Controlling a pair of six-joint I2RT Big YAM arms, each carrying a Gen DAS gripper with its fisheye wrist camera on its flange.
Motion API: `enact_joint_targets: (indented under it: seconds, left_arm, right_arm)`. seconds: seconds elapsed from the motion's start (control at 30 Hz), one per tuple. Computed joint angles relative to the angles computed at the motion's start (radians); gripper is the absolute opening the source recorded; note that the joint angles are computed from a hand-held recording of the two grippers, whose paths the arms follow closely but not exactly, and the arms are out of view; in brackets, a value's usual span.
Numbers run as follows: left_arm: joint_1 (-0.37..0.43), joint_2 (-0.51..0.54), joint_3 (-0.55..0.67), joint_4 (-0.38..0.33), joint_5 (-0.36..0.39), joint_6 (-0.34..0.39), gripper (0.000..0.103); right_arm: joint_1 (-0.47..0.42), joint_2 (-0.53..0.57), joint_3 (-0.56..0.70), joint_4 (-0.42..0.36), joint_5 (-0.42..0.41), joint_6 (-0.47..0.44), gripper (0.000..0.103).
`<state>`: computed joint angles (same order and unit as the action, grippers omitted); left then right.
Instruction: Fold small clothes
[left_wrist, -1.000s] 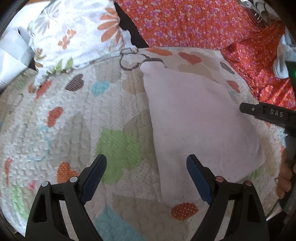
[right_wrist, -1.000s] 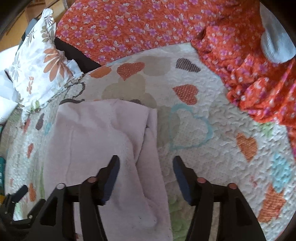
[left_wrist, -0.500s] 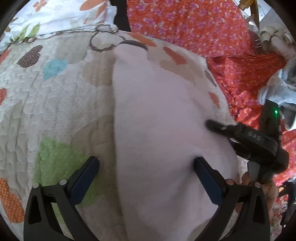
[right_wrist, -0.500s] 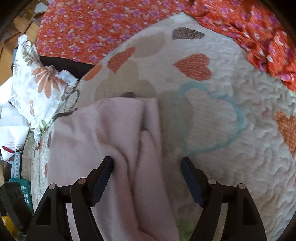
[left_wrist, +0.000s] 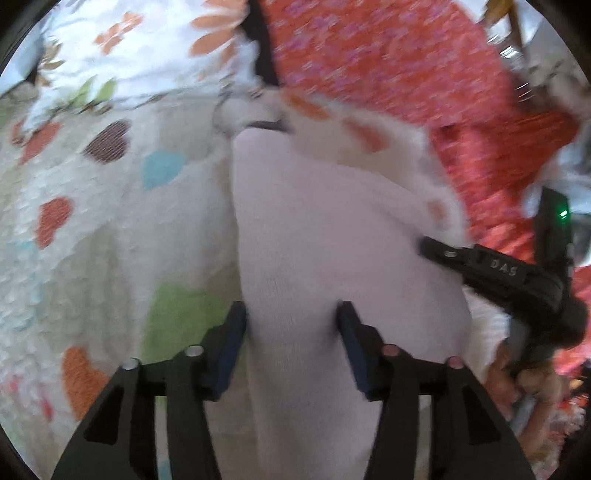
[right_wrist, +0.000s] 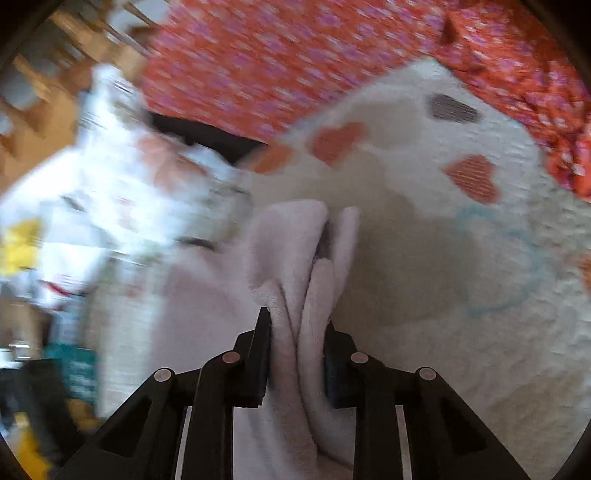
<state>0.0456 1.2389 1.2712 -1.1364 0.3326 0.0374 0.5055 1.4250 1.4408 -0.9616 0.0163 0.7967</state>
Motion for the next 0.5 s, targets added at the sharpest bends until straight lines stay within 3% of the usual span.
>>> enact_joint_targets:
  seconds: [0.03, 0.07, 0.2, 0.27, 0.37, 0.43, 0.5]
  left_arm:
    - [0.0, 0.006, -0.007, -0.012, -0.028, 0.01, 0.059]
    - [0.014, 0.007, -0.014, -0.015, -0.01, 0.011, 0.065]
    - [0.059, -0.021, -0.012, -0.018, 0.018, 0.026, 0.068]
    - [0.068, -0.07, -0.037, 0.034, -0.031, 0.034, 0.068]
    - [0.087, -0.139, -0.074, 0.124, -0.1, 0.059, 0.073]
    - [0.11, -0.188, -0.102, 0.183, -0.129, 0.078, 0.074]
    - [0.127, -0.232, -0.126, 0.24, -0.144, 0.081, 0.082]
  right_arm:
    - [-0.004, 0.023, 0.016, -0.062, 0.036, 0.009, 0.029]
    - [-0.012, 0.024, 0.01, -0.076, 0.06, 0.021, 0.031]
    - [-0.009, -0.036, -0.006, -0.024, 0.135, 0.027, 0.031]
    - [0.021, -0.059, -0.004, 0.017, 0.187, -0.025, 0.031]
    - [0.069, -0.055, 0.012, 0.049, 0.196, -0.096, 0.032]
    - [0.097, -0.022, 0.04, 0.045, 0.179, -0.143, 0.032]
    - [0.125, 0.019, 0.073, 0.024, 0.183, -0.172, 0.032]
